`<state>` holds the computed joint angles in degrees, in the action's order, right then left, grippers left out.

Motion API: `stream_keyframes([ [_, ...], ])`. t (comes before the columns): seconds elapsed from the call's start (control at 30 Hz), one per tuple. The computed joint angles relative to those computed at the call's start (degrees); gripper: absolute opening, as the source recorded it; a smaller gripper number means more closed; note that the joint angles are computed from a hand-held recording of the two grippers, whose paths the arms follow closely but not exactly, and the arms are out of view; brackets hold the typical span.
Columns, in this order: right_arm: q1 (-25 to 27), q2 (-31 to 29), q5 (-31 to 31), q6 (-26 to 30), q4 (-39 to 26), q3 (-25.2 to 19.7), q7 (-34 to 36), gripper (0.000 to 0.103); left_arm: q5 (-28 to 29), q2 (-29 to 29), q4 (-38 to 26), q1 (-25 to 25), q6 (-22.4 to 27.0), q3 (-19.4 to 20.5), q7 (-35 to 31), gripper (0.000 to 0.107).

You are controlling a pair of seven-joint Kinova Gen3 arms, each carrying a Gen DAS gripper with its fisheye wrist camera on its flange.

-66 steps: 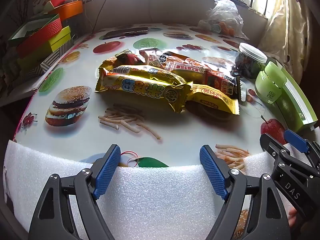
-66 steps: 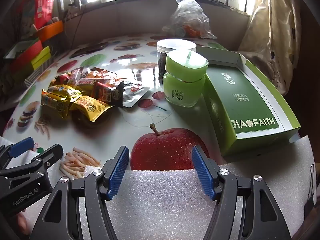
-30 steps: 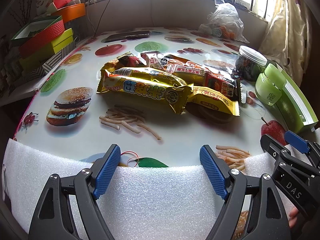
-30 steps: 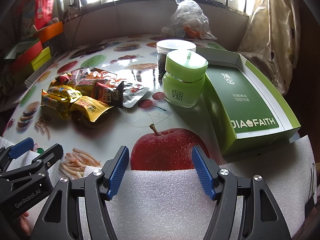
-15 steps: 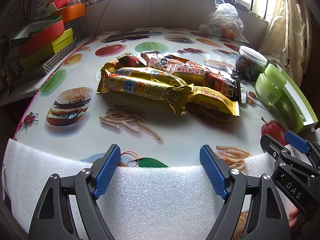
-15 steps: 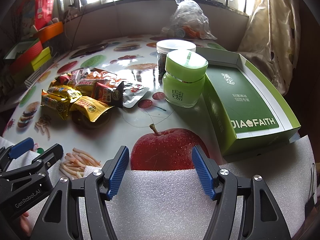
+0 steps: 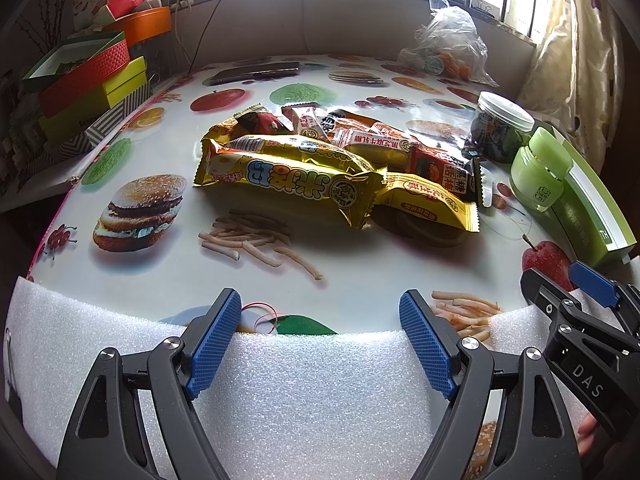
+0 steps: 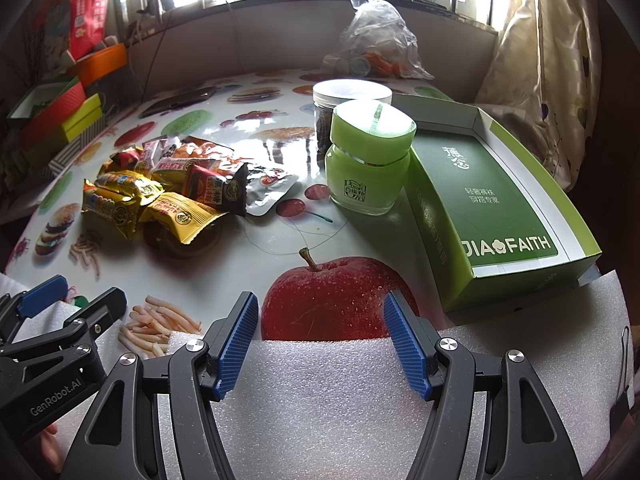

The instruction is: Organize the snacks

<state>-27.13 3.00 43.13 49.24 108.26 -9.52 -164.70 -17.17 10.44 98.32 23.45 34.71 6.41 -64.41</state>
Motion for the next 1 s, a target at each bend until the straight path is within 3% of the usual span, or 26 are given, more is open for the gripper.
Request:
stream_keyframes([
  [1.0,-0.11,0.02,-0.13,0.32,-0.20,-0.10,0.13,0.066,0.49,0.03,-0.23,-0.32,0.44,0.17,-0.57,0.082],
])
